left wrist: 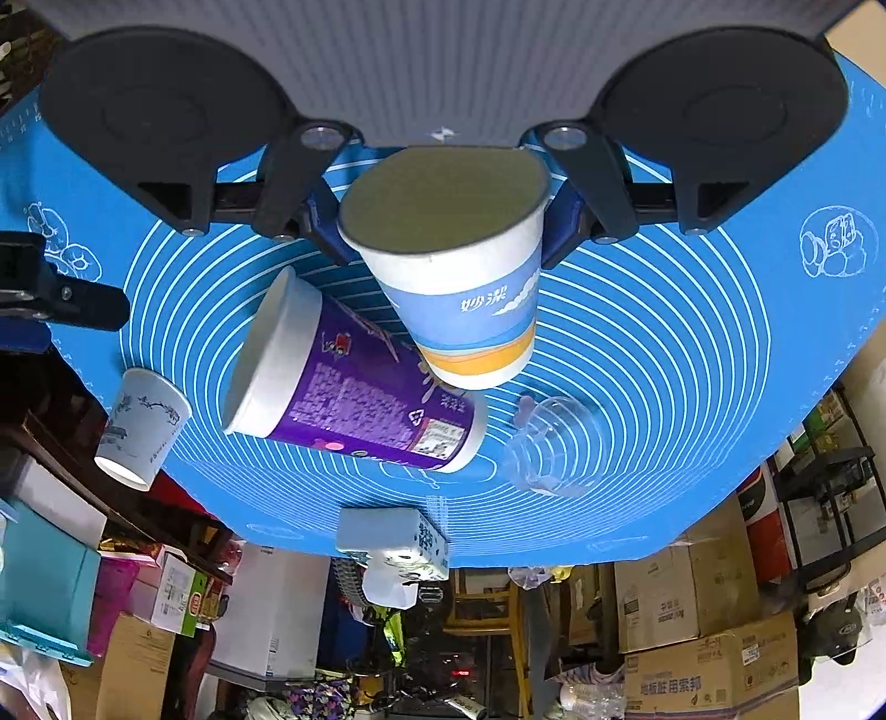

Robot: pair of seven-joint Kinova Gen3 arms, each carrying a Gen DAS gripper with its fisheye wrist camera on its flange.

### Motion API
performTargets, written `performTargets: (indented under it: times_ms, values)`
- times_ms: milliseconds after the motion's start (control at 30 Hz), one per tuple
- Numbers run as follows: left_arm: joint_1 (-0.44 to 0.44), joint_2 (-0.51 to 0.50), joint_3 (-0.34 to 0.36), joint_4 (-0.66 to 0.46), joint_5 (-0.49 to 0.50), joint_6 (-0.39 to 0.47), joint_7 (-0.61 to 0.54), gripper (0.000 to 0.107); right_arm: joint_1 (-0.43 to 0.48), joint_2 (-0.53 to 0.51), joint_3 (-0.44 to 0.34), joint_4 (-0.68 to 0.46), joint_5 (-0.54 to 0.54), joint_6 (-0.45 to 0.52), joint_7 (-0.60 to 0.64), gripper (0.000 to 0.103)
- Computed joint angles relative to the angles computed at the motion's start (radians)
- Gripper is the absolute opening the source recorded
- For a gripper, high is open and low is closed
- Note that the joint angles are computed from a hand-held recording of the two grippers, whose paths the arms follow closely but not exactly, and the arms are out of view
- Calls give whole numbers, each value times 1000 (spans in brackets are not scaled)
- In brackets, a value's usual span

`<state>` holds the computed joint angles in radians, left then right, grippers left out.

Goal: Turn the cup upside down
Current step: 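Lift the white-and-blue cup with the left gripper and rotate it upright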

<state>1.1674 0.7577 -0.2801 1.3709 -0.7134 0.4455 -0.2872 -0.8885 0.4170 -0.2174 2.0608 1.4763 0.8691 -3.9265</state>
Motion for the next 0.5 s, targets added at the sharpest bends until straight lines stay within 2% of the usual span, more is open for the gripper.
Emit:
performTargets:
  times_ms: [67, 167, 333, 500]
  values:
    - [-4, -3, 5, 7, -2, -7, -7, 73, -6, -1, -2, -5, -8, 9, 11, 101]
    - [-30, -11, 36, 13, 18, -15, -44, 84, -10, -2, -1, -9, -13, 12, 17, 101]
    - [5, -17, -9, 35, 4, -32, -25, 91, -20, -24, -7, -13, -12, 13, 32, 101]
    - [19, -47, -31, 75, 0, -65, -13, 92, -16, -57, -14, -44, -13, -7, 94, 101]
